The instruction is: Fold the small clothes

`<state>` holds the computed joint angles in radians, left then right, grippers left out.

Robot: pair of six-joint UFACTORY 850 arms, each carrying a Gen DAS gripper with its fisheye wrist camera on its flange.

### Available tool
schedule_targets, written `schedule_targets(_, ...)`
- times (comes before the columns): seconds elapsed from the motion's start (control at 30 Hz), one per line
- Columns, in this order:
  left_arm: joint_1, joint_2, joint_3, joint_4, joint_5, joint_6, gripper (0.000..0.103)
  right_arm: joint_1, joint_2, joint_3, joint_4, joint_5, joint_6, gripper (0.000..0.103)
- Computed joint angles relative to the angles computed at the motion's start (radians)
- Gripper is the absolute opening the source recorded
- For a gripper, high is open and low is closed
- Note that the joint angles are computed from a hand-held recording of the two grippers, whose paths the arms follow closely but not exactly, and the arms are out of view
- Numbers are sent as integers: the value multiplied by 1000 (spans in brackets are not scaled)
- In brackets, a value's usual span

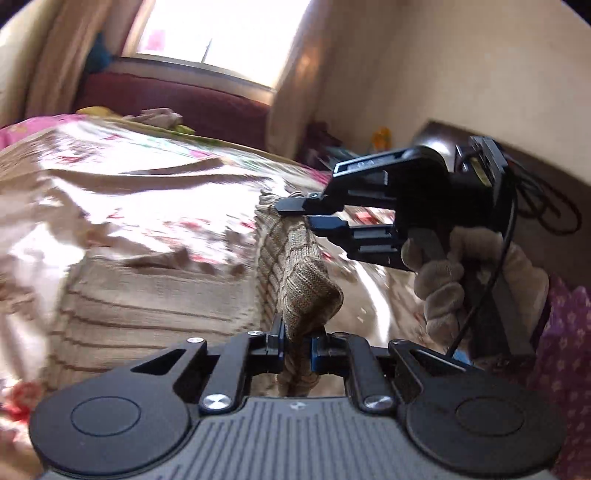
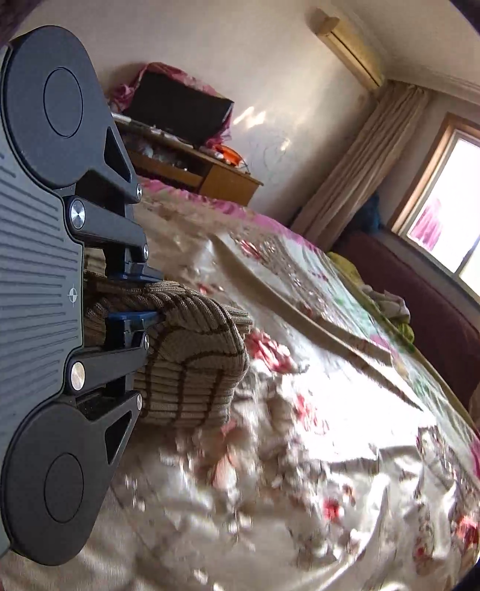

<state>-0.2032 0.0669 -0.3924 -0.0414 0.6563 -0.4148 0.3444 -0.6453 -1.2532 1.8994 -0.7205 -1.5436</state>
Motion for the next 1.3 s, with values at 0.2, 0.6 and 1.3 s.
schedule_targets(0.2,163,71,111,29,29,-88,17,164,-81,-131,-90,106,79,16)
schedule_targets(0.6,321,-9,149,170,-23,-244,18,355,-259,-312,-451,353,381,19)
schedule_targets(1.3,264,67,155,-41,-17,64,32,287,106,195,170,386,-507,26)
